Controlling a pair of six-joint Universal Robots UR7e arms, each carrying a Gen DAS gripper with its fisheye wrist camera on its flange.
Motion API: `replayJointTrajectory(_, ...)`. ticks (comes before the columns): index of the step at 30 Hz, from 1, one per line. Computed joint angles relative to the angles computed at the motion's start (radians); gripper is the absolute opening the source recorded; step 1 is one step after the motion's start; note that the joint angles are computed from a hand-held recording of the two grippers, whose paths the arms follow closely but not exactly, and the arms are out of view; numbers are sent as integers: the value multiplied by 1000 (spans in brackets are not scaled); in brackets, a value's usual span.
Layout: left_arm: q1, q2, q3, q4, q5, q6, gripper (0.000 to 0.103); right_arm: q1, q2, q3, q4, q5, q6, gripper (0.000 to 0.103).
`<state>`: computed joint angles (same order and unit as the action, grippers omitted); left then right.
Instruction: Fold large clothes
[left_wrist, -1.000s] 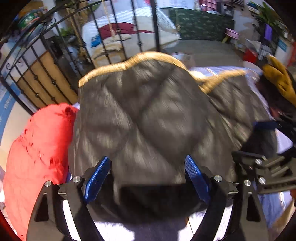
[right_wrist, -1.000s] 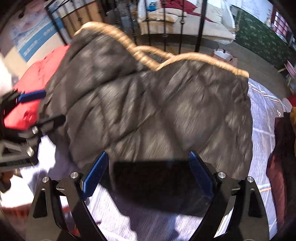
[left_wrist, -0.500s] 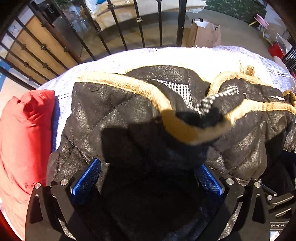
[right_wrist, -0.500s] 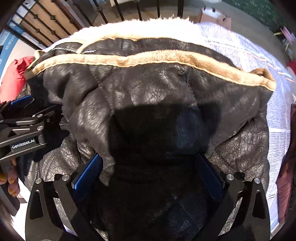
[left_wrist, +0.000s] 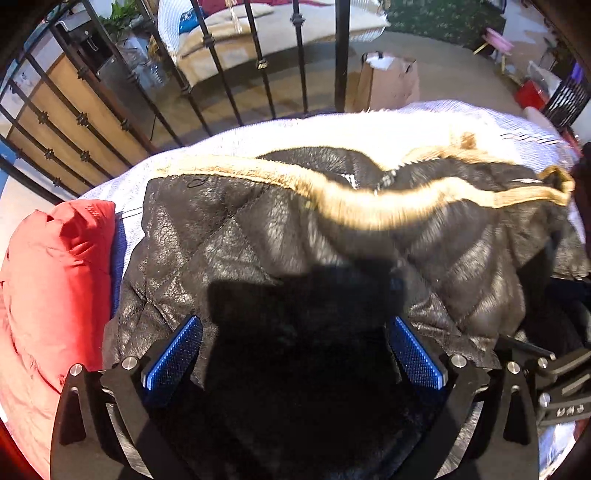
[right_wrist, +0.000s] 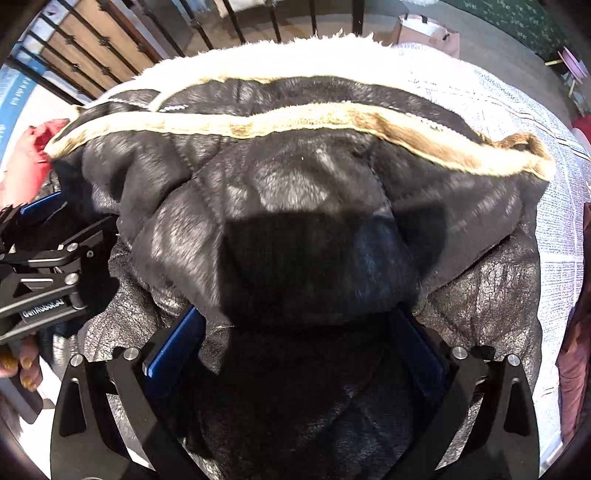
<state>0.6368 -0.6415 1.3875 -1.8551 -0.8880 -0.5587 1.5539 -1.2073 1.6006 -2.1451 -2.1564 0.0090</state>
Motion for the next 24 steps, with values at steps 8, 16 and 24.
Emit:
replayJointTrajectory(8, -46, -120, 110, -85, -33, -49, 97, 7, -114, 79, -58, 51, 25, 99)
replayJointTrajectory(16, -75, -311, 277, -89, 10, -255, 97, -30, -298, 216, -126, 190, 126, 99)
replayJointTrajectory(24, -52, -538, 454, 45, -40, -564, 97, -175, -523, 287, -81, 286, 203, 99)
